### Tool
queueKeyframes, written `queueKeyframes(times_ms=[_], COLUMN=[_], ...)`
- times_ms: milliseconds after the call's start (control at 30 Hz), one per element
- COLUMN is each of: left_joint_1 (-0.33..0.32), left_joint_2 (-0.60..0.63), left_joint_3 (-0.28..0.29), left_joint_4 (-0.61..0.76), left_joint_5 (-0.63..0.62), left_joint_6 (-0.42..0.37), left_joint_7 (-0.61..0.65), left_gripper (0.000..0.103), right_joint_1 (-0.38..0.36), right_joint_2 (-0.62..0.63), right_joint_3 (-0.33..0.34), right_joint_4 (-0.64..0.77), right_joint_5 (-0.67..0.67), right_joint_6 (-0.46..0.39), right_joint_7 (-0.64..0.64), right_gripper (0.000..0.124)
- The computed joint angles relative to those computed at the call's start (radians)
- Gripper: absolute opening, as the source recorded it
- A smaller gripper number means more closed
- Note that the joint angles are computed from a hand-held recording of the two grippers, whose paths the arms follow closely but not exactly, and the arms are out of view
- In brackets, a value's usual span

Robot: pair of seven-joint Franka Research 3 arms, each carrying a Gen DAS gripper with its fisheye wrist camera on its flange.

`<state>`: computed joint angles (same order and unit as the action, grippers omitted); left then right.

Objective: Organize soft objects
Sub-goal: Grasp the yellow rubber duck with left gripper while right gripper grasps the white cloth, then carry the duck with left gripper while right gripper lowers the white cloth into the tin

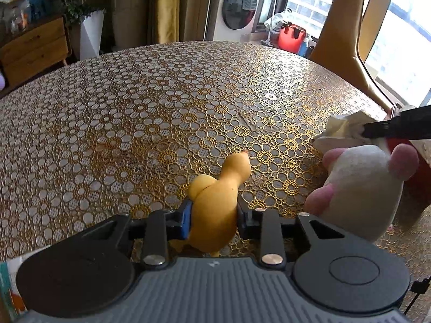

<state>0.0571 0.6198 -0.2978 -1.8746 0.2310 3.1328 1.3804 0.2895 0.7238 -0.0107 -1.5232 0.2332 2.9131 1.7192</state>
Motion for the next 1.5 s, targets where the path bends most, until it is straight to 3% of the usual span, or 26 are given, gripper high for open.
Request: queueKeyframes(times_ms=[133, 400, 567, 633, 767, 900, 1033, 1133, 1233, 1500], left_joint_1=[-0.03, 0.045, 0.108, 0.122, 0.211, 0.358, 0.412, 0.399, 0.317, -0.003], left_joint_2=[-0.041, -0.16, -0.256, -0.293, -0.357, -0.389, -0.394, -0.381, -0.363, -0.284], left_joint_3=[0.042, -0.03, -0.112, -0.139, -0.269, -0.473, -0.585, -0.616, -0.578, -0.355], left_joint_4=[-0.042, -0.164, -0.249, -0.276, -0.318, -0.344, -0.338, -0.315, -0.277, -0.136], left_joint_5=[0.003, -0.009, -0.017, -0.022, -0.055, -0.099, -0.108, -0.101, -0.089, -0.059], left_joint_6=[0.018, 0.04, 0.065, 0.072, 0.076, 0.085, 0.087, 0.08, 0.075, 0.042], left_joint_7=[-0.034, -0.062, -0.045, -0.045, -0.022, 0.024, 0.031, 0.03, 0.026, 0.006], left_gripper=[0.03, 0.03, 0.03, 0.03, 0.03, 0.03, 0.03, 0.03, 0.03, 0.03], right_joint_1=[-0.034, -0.091, -0.204, -0.289, -0.418, -0.528, -0.532, -0.502, -0.471, -0.391], right_joint_2=[-0.089, -0.288, -0.41, -0.457, -0.537, -0.625, -0.704, -0.735, -0.751, -0.753], right_joint_3=[0.041, 0.111, 0.244, 0.341, 0.49, 0.613, 0.613, 0.571, 0.524, 0.397], right_joint_4=[-0.114, -0.345, -0.48, -0.528, -0.6, -0.648, -0.675, -0.692, -0.7, -0.703], right_joint_5=[0.03, 0.089, 0.202, 0.284, 0.452, 0.717, 0.954, 1.034, 1.099, 1.228], right_joint_6=[0.077, 0.187, 0.243, 0.263, 0.288, 0.291, 0.291, 0.305, 0.314, 0.327], right_joint_7=[-0.053, -0.191, -0.331, -0.42, -0.593, -0.838, -1.044, -1.107, -1.159, -1.285], right_gripper=[0.008, 0.008, 0.008, 0.008, 0.008, 0.008, 0.008, 0.008, 0.008, 0.008])
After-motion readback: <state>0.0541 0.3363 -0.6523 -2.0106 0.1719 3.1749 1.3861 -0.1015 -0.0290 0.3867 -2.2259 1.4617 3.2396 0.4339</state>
